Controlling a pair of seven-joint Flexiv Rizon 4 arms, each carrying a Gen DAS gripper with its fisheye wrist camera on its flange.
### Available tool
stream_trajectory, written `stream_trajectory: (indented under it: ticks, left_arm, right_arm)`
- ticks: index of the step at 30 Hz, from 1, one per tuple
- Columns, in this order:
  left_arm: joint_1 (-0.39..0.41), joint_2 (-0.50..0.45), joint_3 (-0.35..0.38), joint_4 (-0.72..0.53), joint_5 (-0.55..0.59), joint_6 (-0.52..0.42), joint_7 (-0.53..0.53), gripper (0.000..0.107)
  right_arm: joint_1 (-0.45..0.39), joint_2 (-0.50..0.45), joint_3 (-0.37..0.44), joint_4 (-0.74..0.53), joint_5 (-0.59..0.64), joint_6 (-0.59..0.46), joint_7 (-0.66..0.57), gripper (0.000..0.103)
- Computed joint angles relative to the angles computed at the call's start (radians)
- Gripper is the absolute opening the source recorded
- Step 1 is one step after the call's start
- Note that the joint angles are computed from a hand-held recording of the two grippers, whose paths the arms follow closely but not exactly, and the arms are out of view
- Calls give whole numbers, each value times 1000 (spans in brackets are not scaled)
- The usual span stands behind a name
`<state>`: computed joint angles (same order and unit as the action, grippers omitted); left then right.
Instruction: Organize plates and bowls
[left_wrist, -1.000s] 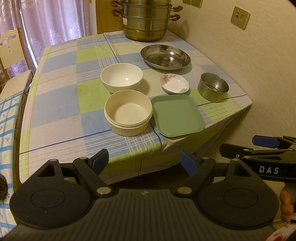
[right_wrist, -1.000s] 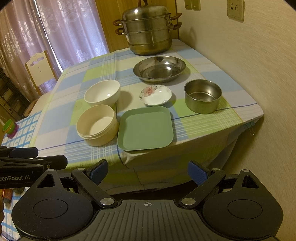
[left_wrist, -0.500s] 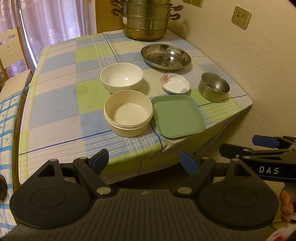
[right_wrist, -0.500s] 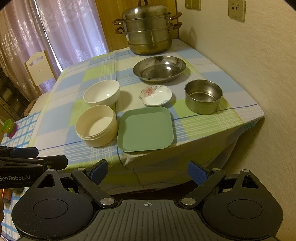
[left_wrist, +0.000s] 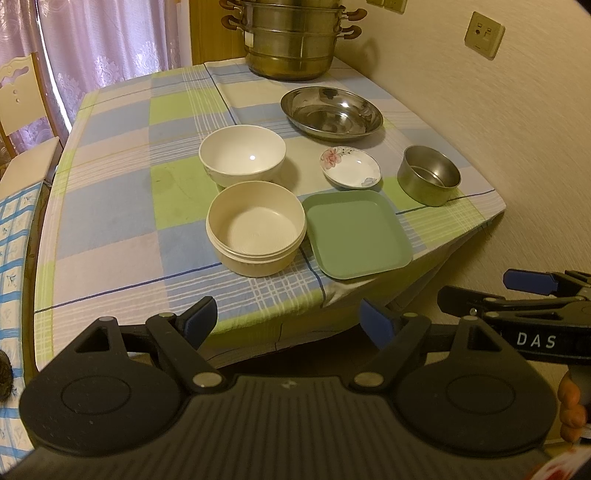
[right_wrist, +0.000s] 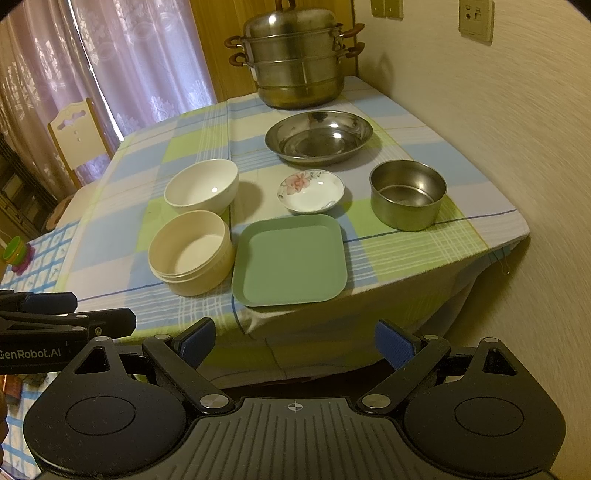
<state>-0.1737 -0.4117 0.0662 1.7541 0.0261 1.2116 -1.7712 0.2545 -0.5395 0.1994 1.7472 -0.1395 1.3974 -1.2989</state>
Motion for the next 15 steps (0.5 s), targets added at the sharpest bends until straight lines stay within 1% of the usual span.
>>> stream_trajectory:
  ticks: [7,15]
  left_arm:
    - [2,-3,-3,-3,-3,-3,2,83]
    - [10,-30,-7,-24,-21,2,6,83]
  right_arm:
    - [2,-9,-2,-10,-1,-6,-1,93]
    - [-4,-23,2,-35,0,-21,-19,93]
